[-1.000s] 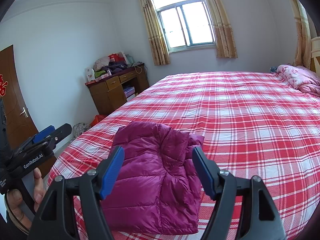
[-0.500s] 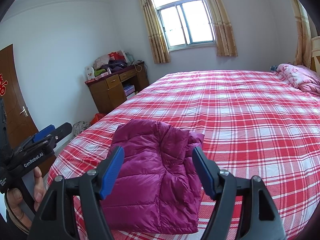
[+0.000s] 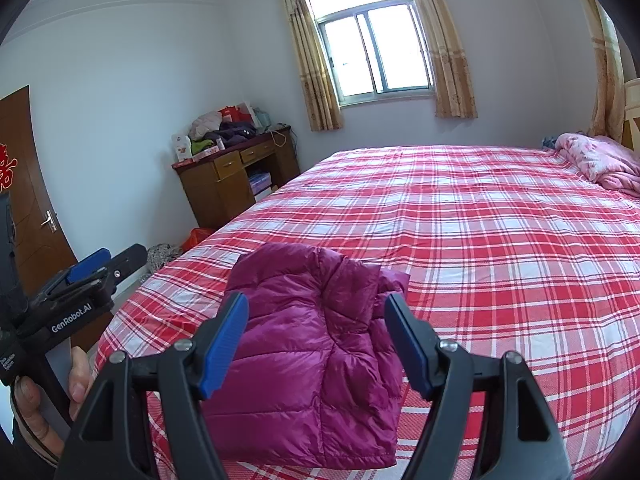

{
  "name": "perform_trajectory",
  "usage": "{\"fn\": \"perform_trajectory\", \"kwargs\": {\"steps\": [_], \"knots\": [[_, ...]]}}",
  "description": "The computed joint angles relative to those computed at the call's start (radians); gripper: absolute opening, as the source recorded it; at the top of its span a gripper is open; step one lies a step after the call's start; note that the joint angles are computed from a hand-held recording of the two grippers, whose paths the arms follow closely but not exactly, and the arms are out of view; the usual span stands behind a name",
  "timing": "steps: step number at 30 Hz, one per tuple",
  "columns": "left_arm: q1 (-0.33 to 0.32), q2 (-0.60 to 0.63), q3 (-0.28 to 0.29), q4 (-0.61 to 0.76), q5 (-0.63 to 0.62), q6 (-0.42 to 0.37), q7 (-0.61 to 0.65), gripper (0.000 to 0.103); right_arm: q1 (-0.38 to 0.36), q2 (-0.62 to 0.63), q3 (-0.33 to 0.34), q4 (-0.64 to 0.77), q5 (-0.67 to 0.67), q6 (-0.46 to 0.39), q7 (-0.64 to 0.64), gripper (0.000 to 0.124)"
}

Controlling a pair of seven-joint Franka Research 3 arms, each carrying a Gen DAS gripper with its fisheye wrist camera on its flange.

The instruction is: Fold large clothes

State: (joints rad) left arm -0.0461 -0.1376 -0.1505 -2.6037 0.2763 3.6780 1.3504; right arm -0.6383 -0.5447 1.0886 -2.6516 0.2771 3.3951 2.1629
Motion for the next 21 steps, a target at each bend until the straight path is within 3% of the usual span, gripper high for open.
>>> {"fn": "perform_trajectory", "kwargs": {"steps": [10,16,21], "knots": [[-0.002,0.005,-0.023,0.000,-0.061,-0.003,0.057,0.086,-0.001,-0.011,0.010,-0.001,-0.001,0.003,0.002,0.074],[-0.002,0.016,-0.058,-0.008,-0.179,0.018,0.148,0.086,0.001,-0.009,0.013,-0.006,-0.004,0.006,0.005,0.074],[-0.014,0.025,-0.046,-0.007,-0.177,0.026,0.151,0.086,-0.001,-0.004,0.013,-0.010,-0.002,0.004,0.010,0.074]]}}
